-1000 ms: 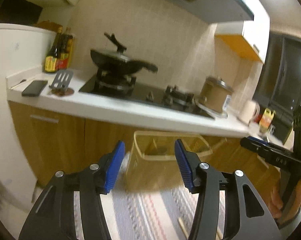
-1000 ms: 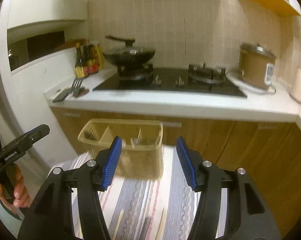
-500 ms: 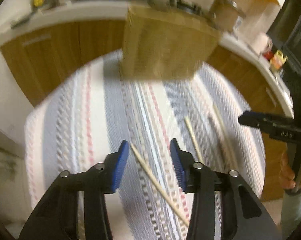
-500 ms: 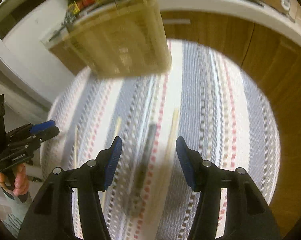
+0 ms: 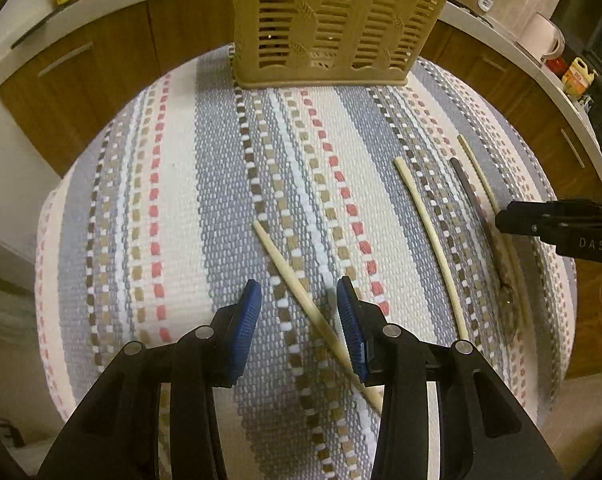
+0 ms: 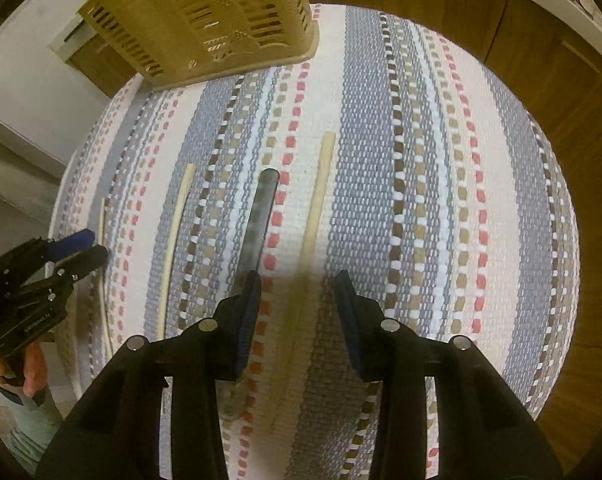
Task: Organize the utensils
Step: 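Move both open tools back down toward the chopsticks on the mat, then grasp a wooden chopstick with the left tool while the right grasps another chopstick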
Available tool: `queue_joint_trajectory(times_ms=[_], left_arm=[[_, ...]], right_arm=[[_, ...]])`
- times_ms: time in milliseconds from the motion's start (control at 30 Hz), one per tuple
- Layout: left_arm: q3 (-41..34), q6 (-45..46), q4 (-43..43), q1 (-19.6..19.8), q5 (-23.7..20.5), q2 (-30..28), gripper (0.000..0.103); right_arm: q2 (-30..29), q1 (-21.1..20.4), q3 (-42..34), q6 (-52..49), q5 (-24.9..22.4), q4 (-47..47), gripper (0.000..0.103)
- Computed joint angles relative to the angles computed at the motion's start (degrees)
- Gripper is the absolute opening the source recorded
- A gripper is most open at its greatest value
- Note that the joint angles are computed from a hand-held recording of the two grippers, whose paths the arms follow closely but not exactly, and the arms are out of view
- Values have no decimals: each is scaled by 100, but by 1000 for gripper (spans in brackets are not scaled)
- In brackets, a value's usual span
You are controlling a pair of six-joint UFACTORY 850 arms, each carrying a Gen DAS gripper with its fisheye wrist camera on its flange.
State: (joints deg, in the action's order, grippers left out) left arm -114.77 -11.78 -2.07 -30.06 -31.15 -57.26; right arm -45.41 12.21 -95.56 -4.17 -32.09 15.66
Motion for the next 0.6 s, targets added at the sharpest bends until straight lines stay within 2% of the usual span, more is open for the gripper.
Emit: queue_joint_trajectory(times_ms=[200,300,433,467,600], left_arm=[[-264,-506,842,-153,-84,-162,37],[-361,-686,1119,-215,-66,-232,36],[-423,-1024,1568,-263,-144,-263,23],[-388,-1010,1573,-257,-90,-244,10],[-269,-603,1097,-189,157,-179,4]], right_arm=[[-67,253,-94,901,-23,-1296,14],[-99,347,-126,1153,-19,-1681,9],[-141,347,-146,1148,54,-1811,6],[-137,344,-136,1123,74,-1795,6],[-96,293,-68,979,130,-1613,5]])
